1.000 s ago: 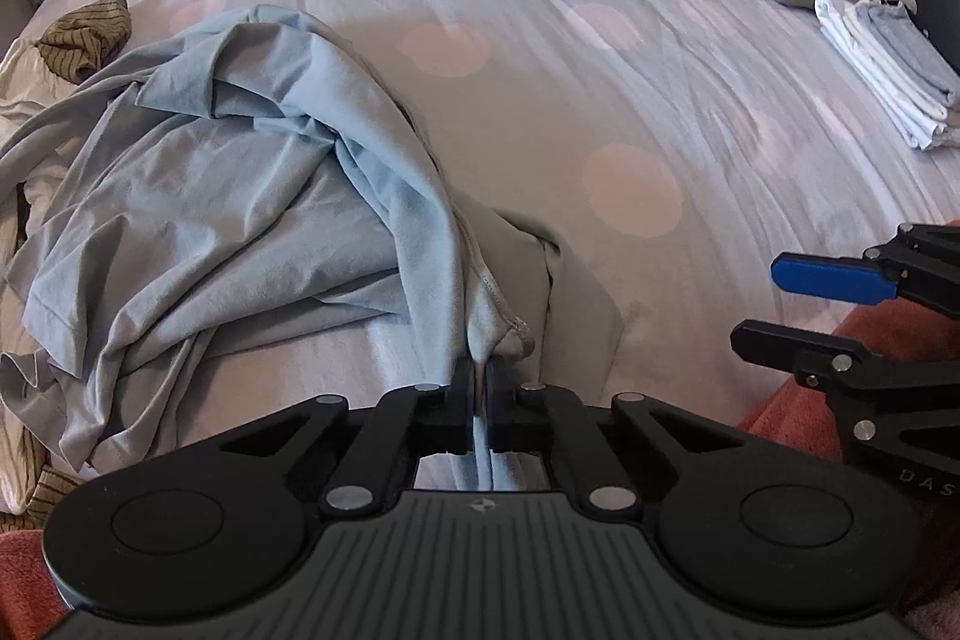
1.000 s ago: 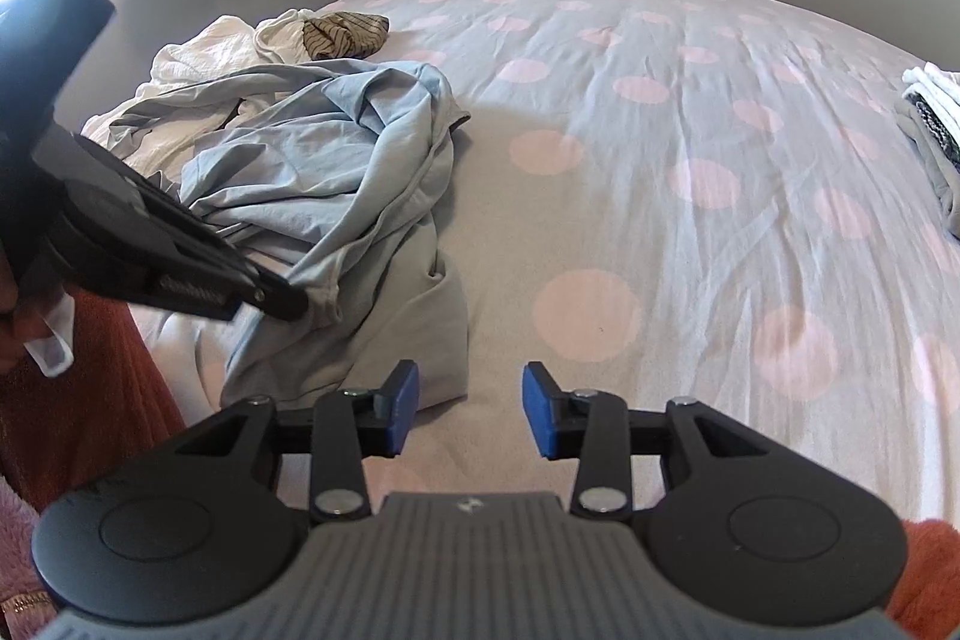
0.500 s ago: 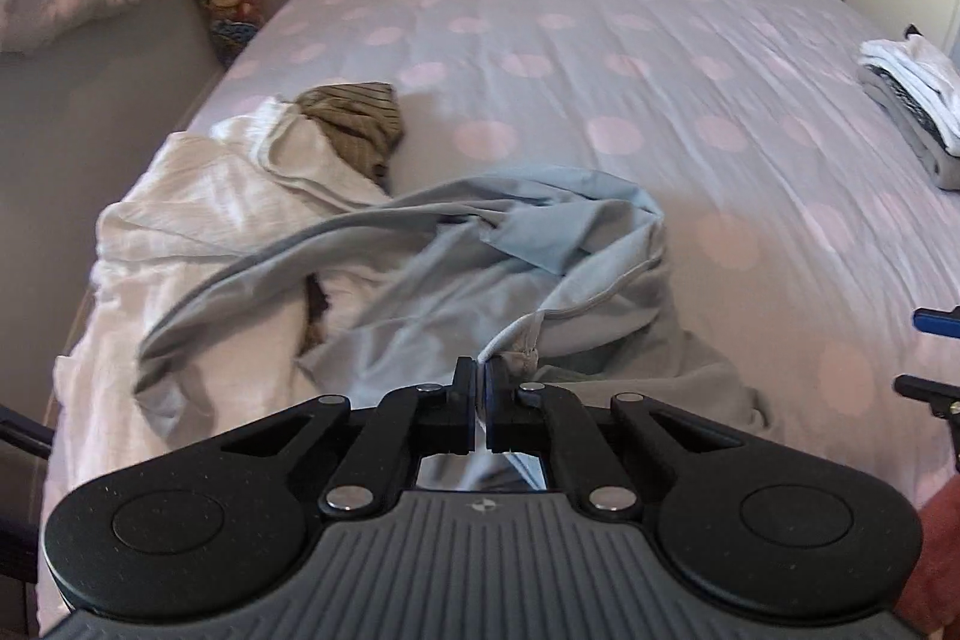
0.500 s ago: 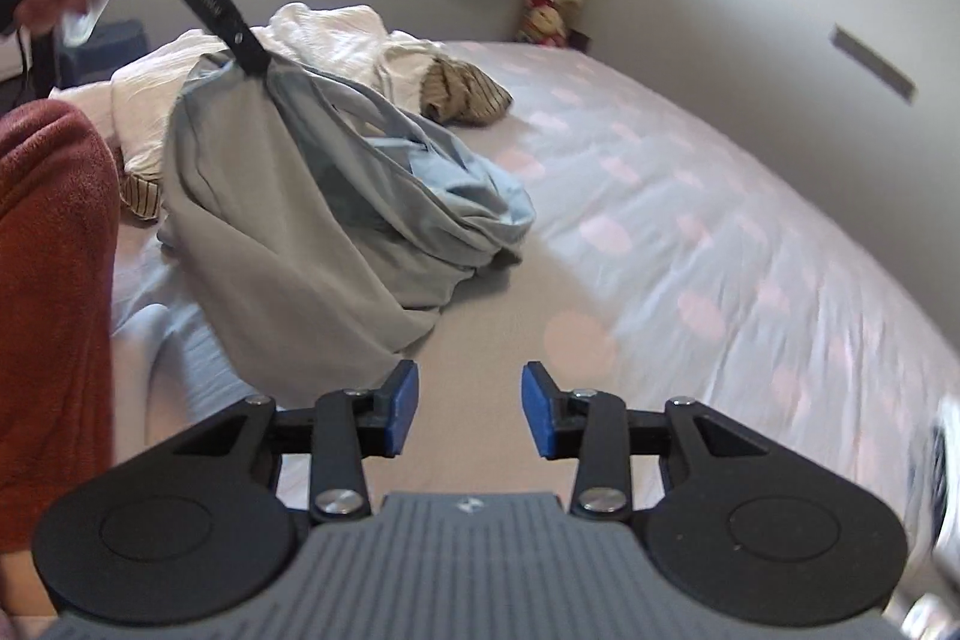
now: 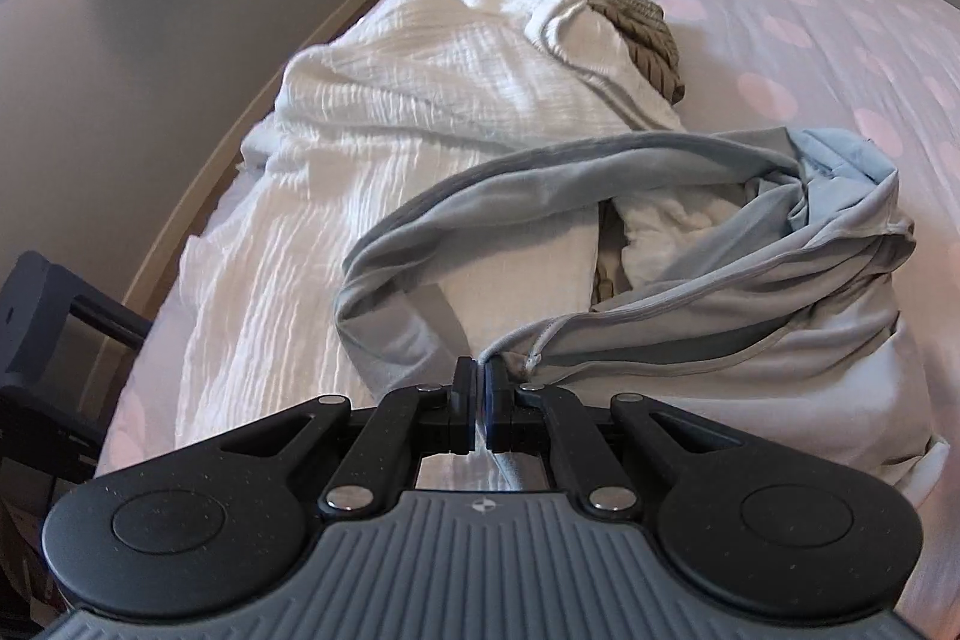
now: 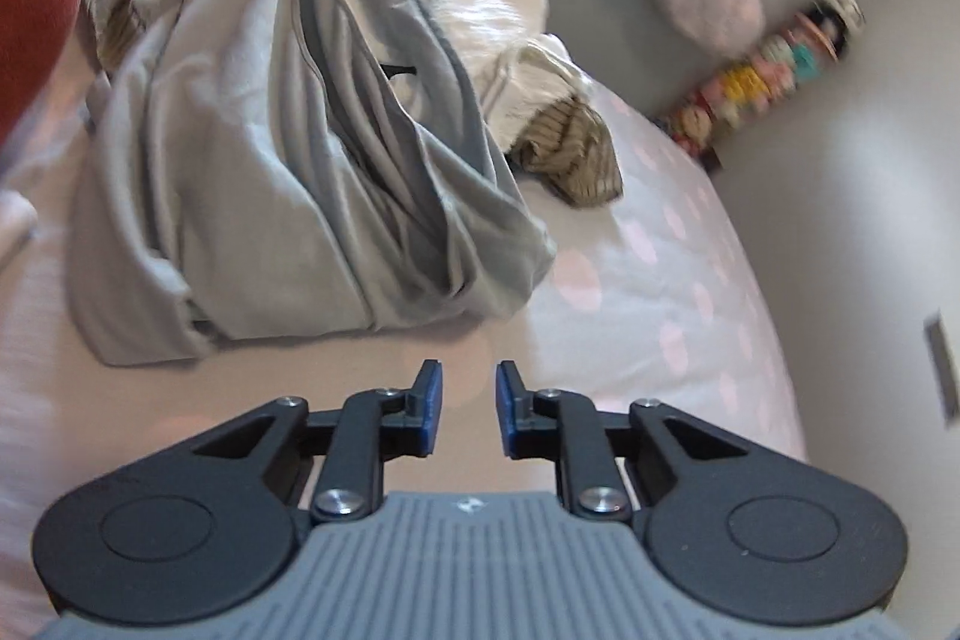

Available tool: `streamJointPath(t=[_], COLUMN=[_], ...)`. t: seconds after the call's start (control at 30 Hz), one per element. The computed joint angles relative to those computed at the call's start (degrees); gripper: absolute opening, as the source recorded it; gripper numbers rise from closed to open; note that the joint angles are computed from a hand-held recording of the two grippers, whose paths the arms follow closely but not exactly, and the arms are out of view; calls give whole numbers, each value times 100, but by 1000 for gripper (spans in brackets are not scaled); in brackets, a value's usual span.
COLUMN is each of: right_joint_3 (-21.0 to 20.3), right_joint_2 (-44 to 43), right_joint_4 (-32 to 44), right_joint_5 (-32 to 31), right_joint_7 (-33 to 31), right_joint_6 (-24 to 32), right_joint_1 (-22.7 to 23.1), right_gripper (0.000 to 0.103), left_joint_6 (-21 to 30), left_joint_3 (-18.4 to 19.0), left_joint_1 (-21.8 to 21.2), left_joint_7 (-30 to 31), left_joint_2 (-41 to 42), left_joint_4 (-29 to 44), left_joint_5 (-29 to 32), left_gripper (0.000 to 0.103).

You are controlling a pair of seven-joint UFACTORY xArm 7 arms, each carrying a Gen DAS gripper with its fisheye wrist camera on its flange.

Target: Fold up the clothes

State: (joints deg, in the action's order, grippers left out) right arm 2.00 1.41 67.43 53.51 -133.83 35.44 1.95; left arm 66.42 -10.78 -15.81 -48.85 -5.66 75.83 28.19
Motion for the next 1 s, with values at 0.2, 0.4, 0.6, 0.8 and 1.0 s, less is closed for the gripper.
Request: streamJointPath(t=[0.2,0.4,0.6,0.8,1.0], right_joint_3=[422,779,1167,1079,950], right_joint_2=[875,1548,1751,1571,989], right_joint_4=[998,1769,1836,1585,1112], right_joint_5=[-167,-1196,-1218,-1398,-793], right_joint_7=[-2094,-2820,-4139,-3553,-2698], right_joint_6=[-120,-7,119,-280,-634], right_joint_1=[42,-96,-376,-232,-314], right_gripper=[20,21,34,7,6], left_joint_6=[-506,-915,-1138,-1199,-1242], left_joint_3=[115,141,158,99,-81], left_joint_1=[109,221,320,383,397], left_joint_7=[132,232,343,255,72], left_joint_2=[-131,-242,-371,-542,-790], left_joint_4=[-444,-675,-845,-959,-811], left_joint_5=[-333,-531,-754,-826,-652], left_gripper=[1,1,1,2,2])
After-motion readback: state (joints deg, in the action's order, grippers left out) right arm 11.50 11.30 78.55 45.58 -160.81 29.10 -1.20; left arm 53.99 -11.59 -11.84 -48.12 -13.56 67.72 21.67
